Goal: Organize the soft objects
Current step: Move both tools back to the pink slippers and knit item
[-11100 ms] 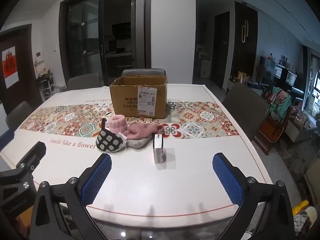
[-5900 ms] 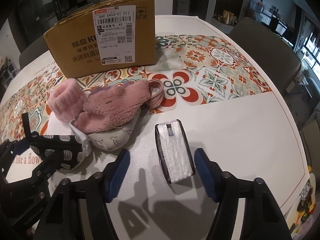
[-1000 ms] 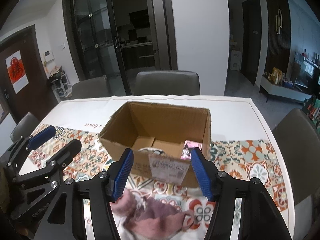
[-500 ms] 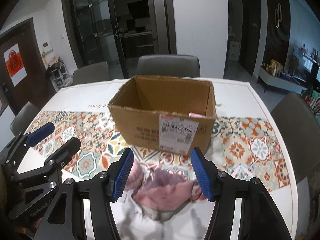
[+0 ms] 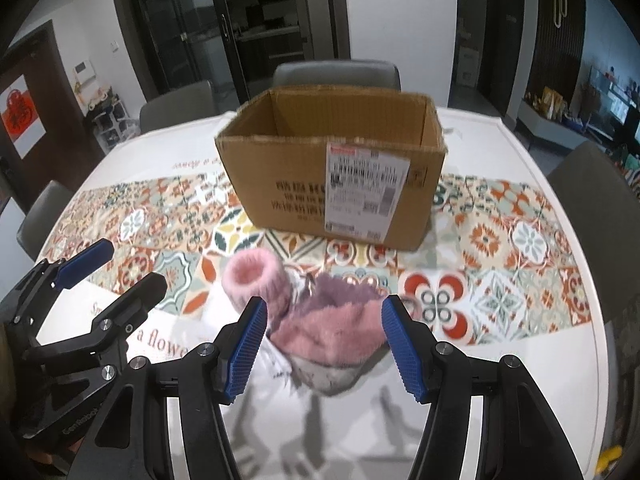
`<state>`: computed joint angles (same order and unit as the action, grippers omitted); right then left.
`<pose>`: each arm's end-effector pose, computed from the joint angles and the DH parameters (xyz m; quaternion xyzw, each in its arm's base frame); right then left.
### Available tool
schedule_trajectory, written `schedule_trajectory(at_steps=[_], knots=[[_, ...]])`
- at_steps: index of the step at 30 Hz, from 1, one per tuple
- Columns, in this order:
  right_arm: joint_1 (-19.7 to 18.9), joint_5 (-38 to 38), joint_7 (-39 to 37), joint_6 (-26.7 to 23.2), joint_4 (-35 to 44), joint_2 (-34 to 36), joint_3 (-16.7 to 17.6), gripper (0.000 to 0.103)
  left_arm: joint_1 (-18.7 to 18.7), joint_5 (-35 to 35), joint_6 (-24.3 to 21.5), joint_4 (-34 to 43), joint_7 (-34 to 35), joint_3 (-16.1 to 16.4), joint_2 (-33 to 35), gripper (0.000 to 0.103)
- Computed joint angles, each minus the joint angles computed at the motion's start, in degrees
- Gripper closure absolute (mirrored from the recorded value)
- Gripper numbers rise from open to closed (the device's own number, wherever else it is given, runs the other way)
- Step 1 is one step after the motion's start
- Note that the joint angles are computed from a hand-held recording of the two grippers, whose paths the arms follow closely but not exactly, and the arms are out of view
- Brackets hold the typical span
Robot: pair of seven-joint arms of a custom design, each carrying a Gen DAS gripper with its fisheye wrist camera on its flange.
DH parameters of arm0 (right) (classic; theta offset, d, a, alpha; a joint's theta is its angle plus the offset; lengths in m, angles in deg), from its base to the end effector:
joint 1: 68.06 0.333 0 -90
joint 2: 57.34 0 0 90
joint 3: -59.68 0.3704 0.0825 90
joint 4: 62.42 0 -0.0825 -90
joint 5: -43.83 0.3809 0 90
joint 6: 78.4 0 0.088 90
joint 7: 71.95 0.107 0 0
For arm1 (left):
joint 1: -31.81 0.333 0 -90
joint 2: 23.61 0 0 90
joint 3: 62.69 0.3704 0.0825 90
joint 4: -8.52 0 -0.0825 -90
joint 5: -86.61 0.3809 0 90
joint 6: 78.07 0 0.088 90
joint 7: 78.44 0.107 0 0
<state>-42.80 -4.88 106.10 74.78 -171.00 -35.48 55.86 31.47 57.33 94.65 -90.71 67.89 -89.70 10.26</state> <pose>0.6170 0.2717 0.3892 -0.5018 0.8040 -0.2320 0.2190 0.6970 -0.2435 0.3886 -0.3434 0.8510 -0.3593 0.1696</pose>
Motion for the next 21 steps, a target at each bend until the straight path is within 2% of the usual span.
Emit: schedule_trajectory(at_steps=[11, 18, 21], knots=[[-1.76, 9.42, -6.68, 0.96, 0.15, 3.03, 1.6, 0.042, -4.51, 4.03, -6.74, 3.48, -4.54, 6.28, 2.61, 0.034], [-2.9, 15.84, -13.08, 0.67, 1.67, 5.88, 2.17, 0.042, -6.28, 6.63, -10.34, 7.37, -6.81, 8.27, 5.75, 0.034], [-3.29, 17.95, -15.71, 0.73, 2.55, 7.13, 2.34, 0.042, -7.09, 7.58, -13.55, 10.15, -8.57, 9.17, 7.37, 0.034]])
